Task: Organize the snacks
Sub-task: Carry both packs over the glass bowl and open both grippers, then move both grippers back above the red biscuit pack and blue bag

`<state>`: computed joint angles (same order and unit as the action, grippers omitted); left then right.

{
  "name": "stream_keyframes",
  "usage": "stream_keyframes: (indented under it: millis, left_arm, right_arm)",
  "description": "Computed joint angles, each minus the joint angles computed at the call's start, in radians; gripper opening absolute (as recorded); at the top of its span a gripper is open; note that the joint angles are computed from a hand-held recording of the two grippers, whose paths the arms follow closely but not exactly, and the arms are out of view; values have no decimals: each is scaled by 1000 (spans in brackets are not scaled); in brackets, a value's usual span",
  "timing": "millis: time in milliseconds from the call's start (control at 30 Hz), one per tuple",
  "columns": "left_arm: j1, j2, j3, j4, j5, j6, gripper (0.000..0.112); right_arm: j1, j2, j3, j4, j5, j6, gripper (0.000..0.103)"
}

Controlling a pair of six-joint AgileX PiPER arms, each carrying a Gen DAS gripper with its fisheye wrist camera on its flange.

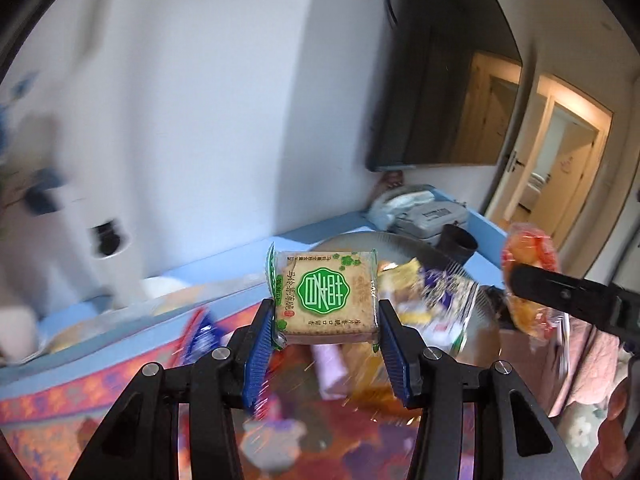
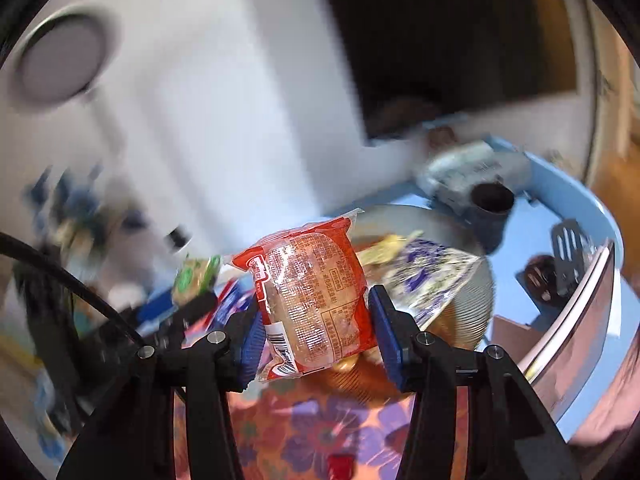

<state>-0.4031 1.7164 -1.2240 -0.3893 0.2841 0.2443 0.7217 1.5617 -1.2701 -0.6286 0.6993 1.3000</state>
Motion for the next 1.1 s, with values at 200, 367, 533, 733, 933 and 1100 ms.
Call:
stream_keyframes:
  millis: [200, 367, 533, 733, 933, 1100]
  left_arm:
    - [-53, 200, -299, 114, 90, -143, 52]
    - [-18, 173, -269, -68, 68, 5, 73]
    - [62, -21, -17, -173, 18, 152, 73]
    - [238, -303, 311, -202, -1, 251, 74]
    - [500, -399, 517, -579, 72, 716, 74]
    - [513, -289, 569, -804, -40, 897, 73]
  right_arm:
    - [-297, 153, -203, 412, 28, -382, 50]
    - [-410, 213, -271, 646, 27, -617, 53]
    - [-331, 75, -130, 547, -40, -530, 60]
    - [-83, 0, -34, 479, -107, -459, 63]
    - [114, 91, 11, 495, -240, -420, 63]
    - [229, 223, 82, 117, -368, 0, 63]
